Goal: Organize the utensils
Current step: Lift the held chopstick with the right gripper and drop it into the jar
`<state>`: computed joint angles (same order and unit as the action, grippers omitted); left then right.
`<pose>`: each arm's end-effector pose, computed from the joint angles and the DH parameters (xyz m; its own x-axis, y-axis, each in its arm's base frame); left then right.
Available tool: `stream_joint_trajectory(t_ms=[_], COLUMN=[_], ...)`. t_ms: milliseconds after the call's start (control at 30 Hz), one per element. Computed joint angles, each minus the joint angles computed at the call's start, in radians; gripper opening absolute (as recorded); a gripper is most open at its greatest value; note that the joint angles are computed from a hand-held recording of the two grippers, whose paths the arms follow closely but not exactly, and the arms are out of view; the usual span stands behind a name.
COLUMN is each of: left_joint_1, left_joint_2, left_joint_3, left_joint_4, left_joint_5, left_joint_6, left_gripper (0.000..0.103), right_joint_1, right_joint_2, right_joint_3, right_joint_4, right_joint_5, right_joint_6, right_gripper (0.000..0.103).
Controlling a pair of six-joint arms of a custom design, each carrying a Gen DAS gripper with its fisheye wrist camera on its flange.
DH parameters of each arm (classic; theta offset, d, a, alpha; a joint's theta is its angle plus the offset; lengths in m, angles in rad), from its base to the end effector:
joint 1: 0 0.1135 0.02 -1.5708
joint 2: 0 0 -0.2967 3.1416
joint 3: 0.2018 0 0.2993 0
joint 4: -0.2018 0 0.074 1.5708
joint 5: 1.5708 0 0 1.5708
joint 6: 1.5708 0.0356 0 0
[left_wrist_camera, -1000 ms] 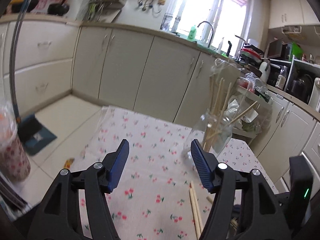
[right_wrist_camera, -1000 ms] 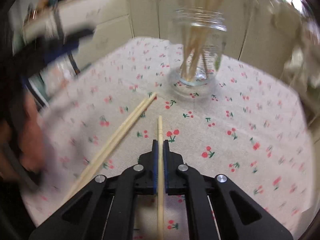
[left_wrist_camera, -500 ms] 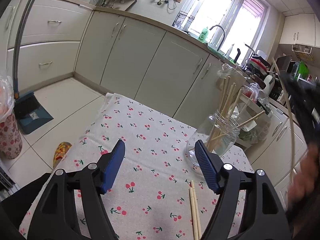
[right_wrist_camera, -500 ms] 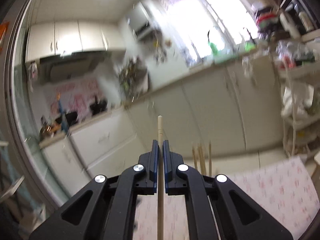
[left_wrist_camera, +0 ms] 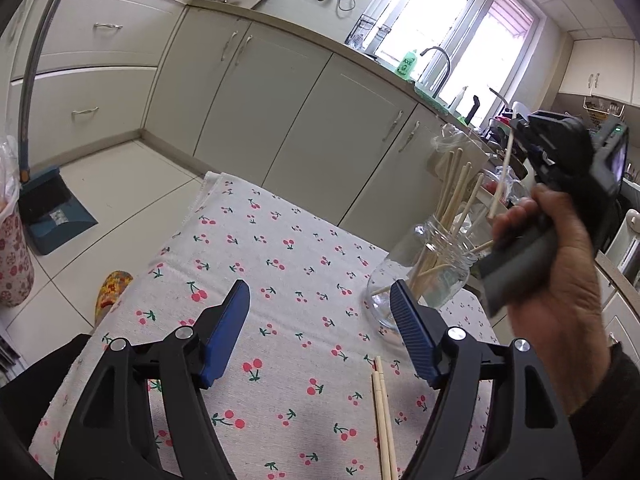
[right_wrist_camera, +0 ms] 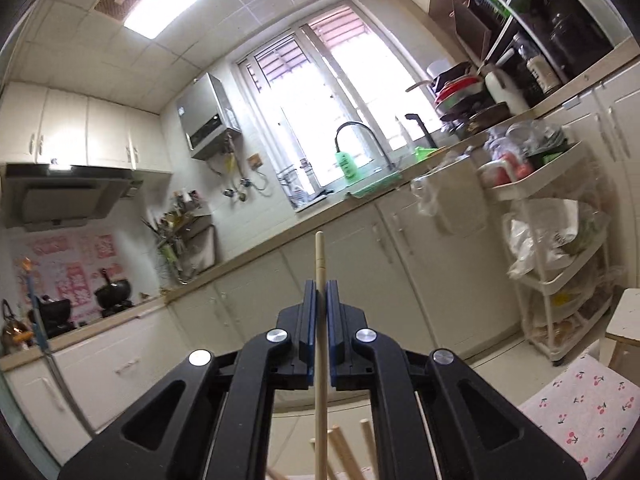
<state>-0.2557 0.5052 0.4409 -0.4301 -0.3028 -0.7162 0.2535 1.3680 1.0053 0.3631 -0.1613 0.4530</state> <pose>0.1496 -0.0281 0.2469 -0.3381 -0.5593 -0.7569 -0.3108 0.8255 -0.4712 0.3517 0.0970 0.3562 -0.1760 0.4006 -0.8992 -0.3625 0.8228 0.4376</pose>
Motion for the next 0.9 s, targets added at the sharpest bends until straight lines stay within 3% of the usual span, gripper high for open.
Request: stream_joint_trajectory(t_ms=[333, 600, 867, 900], left_joint_1=[0.027, 0.035, 0.037, 0.034], left_joint_2=[0.011, 0.016, 0.021, 0.024], left_joint_3=[-0.004, -0.006, -0.005, -0.004], left_joint_4=[0.014, 0.019, 0.021, 0.022], left_joint_5=[0.042, 0.048, 0.048, 0.045], left_joint_6=[-0.007, -0.012, -0.014, -0.014], left_gripper=[0.070, 0.071, 0.073, 0.073], right_joint_1=[0.063, 0.052, 0.061, 0.061], right_joint_2=[0.000, -0.035, -0.157, -0.177], right_joint_3=[-0.093, -0.148, -0.238, -0.247], right_joint_4=[0.070, 0.083, 0.034, 0.016], right_joint_5=[0.086, 0.030, -0.020, -0.028], right_joint_6=[-0.125, -0.163, -0.279, -0.302], right_gripper=[0.006, 0.006, 0.006, 0.010])
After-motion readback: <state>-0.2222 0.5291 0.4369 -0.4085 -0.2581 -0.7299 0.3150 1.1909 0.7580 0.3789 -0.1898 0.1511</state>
